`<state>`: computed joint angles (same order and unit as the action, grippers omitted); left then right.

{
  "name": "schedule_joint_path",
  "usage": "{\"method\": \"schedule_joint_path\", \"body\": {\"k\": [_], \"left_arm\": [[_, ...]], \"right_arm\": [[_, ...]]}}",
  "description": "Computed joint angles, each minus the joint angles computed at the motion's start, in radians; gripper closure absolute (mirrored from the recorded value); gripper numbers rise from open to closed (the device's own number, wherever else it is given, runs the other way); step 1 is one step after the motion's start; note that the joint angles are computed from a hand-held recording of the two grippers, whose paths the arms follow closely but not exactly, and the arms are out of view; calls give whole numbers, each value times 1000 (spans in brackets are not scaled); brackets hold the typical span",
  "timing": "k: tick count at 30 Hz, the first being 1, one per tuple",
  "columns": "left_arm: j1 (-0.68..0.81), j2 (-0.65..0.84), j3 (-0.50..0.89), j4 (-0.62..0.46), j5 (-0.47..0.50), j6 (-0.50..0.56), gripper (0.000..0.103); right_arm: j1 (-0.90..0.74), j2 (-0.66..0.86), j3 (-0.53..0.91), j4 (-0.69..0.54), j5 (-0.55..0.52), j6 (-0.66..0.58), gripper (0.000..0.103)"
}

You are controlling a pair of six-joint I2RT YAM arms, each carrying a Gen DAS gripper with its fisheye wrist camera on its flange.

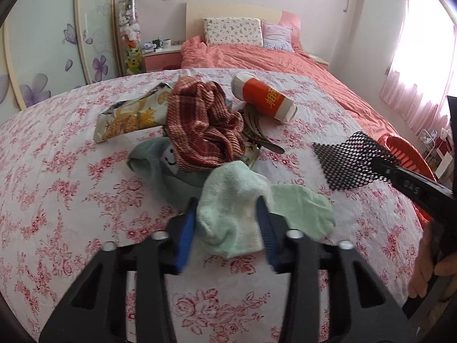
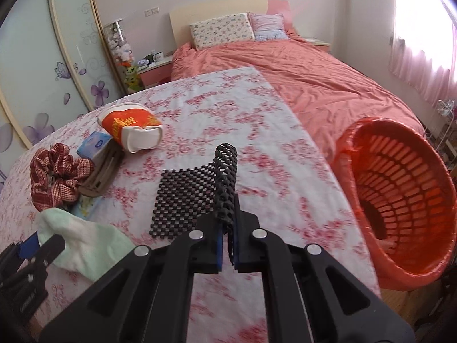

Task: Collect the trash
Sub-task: 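Grasp the green cloth with the left tool while the right tool grasps the black mesh pad, then lift the green cloth and black mesh pad and carry them to the basket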

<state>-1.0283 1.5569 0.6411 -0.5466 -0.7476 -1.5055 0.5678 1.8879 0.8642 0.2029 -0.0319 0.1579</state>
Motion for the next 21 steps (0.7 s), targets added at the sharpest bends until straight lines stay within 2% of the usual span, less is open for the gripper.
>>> {"method": "schedule_joint_path", "body": {"k": [2,3,8,11,13,15,19,21], "left_arm": [[4,15,10,19,10,12,92],[0,8,6,37,10,21,94],[-33,26,49,90,-34,89,94],[-2,63,76,144,-1,160,94],[32,91,79,202,52,200,89],[54,117,82,243,93,222,74],[55,184,141,209,94,234,68],[62,190,148,212,96,247,62]], "right_arm": [[-27,-17,-23,5,-19,0,97],[-37,-23,-32,8,-26,-1,97],[-92,-52,-78,30,-58,-6,97],[-115,-52,-88,36,-75,-2,97],[-124,-51,-93,37,-84,1,97],[-128,-52,-100,42,-92,1,97],[-130,-55,-105,44,-103,-8,97],[-130,-53,-103,44,-110,-9,97]]}}
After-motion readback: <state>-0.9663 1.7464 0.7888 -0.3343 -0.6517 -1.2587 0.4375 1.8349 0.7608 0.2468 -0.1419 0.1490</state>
